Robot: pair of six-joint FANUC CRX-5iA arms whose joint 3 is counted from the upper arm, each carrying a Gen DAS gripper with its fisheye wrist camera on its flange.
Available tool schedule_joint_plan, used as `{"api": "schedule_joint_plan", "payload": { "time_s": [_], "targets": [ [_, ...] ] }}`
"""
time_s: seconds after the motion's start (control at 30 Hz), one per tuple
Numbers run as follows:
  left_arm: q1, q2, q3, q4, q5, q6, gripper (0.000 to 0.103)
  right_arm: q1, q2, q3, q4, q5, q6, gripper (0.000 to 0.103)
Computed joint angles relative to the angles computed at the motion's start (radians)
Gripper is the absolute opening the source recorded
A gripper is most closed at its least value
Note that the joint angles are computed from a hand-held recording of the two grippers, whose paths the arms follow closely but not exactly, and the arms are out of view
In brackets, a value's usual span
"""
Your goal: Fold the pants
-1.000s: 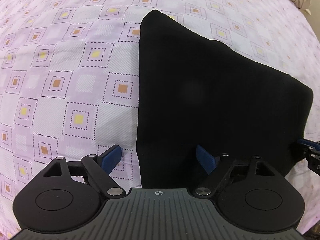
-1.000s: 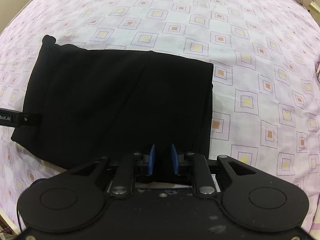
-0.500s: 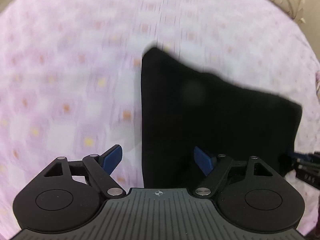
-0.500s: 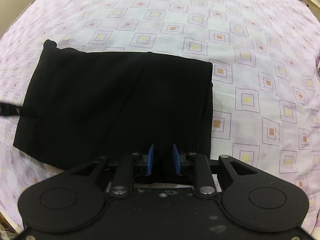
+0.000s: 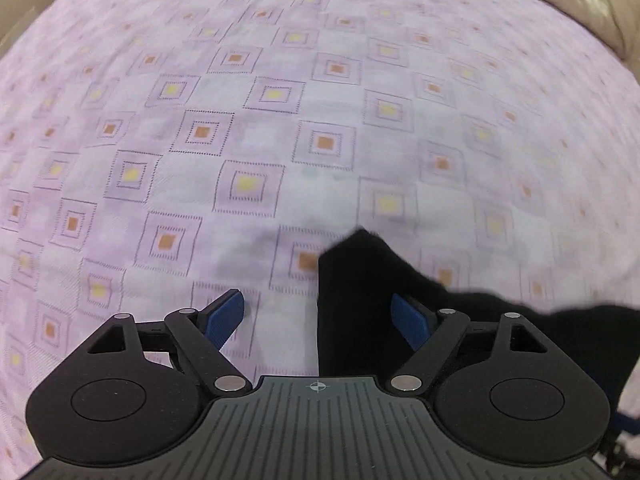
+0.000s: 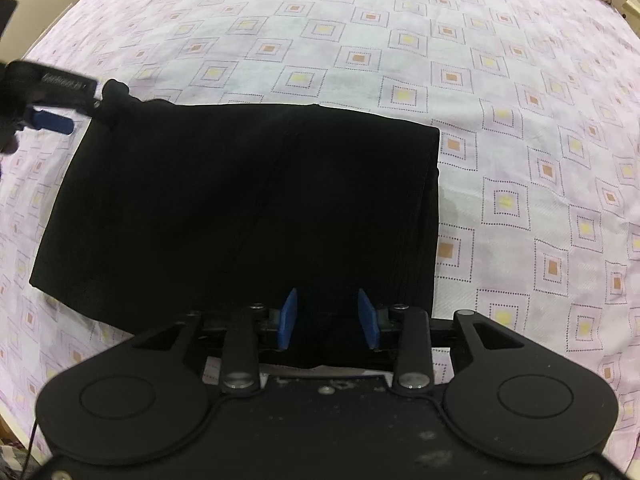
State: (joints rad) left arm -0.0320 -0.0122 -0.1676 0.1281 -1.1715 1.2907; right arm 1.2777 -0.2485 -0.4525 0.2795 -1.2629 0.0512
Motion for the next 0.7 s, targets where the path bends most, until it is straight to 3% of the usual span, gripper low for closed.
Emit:
{"api": "schedule_joint_plan", "payload": {
  "time_s": [0.13,0.27,0.37,0.5,0.7],
  "targets": [
    [-0.012,0.041,0.032,-0.019,-0.003,-0.026,0.093,-0.010,-0.007,-0.001,-0.011,0.007,0.017,0.039],
    [-0.009,0.047,0.042,-0.010,-0.014,-0.036,0.093,-0.013,-0.009,0.000,-0.012,0.006,0.024,0.039],
    [0.015,-0.015,-0.007,0.045,0.030,-0.094,0.087,-0.019,-0.013,0.005,-0.019,0.006,0.031,0.041],
    [0.063,-0.125,-0.090,0.140,0.058,-0.231,0.086,-0.011,-0.057,-0.021,0.003,0.020,-0.023,0.042],
    [0.143,-0.263,-0.222,0.255,0.019,-0.359,0.087,0.066,-0.093,-0.069,0.110,-0.059,-0.180,0.056]
  ]
}}
